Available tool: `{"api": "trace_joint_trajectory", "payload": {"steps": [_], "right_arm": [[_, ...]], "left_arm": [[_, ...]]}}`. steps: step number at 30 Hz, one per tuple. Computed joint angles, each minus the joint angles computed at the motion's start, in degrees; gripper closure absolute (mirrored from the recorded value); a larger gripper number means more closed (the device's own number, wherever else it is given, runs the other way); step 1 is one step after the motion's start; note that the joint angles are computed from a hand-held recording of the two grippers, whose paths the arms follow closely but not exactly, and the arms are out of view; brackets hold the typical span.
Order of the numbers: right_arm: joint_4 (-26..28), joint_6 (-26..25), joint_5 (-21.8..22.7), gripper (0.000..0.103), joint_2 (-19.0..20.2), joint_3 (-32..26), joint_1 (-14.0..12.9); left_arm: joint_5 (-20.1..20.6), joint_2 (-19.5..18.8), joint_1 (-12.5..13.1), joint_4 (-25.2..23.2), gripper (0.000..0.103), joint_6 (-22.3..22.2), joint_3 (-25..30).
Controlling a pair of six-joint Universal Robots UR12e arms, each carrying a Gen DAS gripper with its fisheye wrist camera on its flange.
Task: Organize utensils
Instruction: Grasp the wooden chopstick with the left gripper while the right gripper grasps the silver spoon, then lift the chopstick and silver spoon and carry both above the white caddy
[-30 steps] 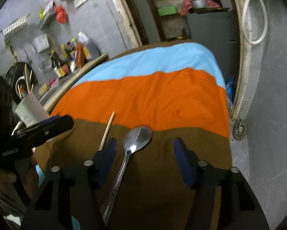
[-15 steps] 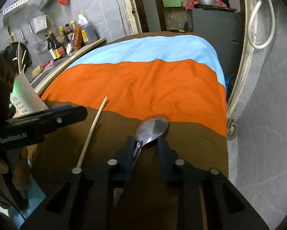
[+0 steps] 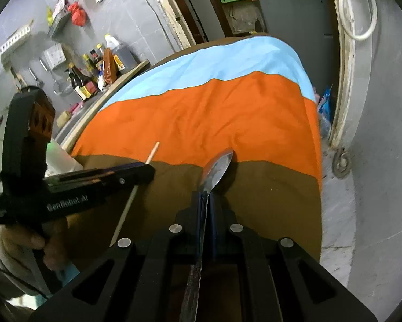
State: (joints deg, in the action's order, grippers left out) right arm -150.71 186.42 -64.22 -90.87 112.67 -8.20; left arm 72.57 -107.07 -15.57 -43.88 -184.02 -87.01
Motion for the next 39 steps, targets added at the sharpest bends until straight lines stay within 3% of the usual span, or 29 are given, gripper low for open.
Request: {"api": "trace_joint_trajectory", "payload": {"steps": [2,9,13,17,29,33,39], "right_arm": [[0.31,0.28,1.48,0.097,0.45,-0.25,-0.44],[3.27,0.67,5.04,0.097,1.95,-1.82,-1.00],[5.45,-0.50,2.72,0.097,2.24,-2.99,0.00],[3.77,-0.75,1.02,0.101,1.94,-3.27,0.96],[-16.45,5.36,-0.53,0.101,1.30,-2.76,5.09],[-23.21,7.54,-2.95,0.101,2.21,-4.36,7.83],[-28.72,8.34,-6.43,0.101,4.16,-8.51,12.29]], "left_arm": [[0.30,-0.13,-0.06,-0.52,0.094,-0.09,0.30],[-2.19,0.11,0.79,-1.50,0.098,-2.15,0.29],[-4.35,1.39,1.51,-0.89,0.098,-3.48,-1.28],[-5.80,3.23,2.27,2.10,0.098,-4.28,-3.17],[-7.27,9.07,6.30,19.35,0.098,-9.96,-9.20],[-6.74,10.46,8.20,22.94,0.098,-12.07,-10.08],[-8.02,12.63,11.55,25.82,0.098,-12.79,-11.05]]}}
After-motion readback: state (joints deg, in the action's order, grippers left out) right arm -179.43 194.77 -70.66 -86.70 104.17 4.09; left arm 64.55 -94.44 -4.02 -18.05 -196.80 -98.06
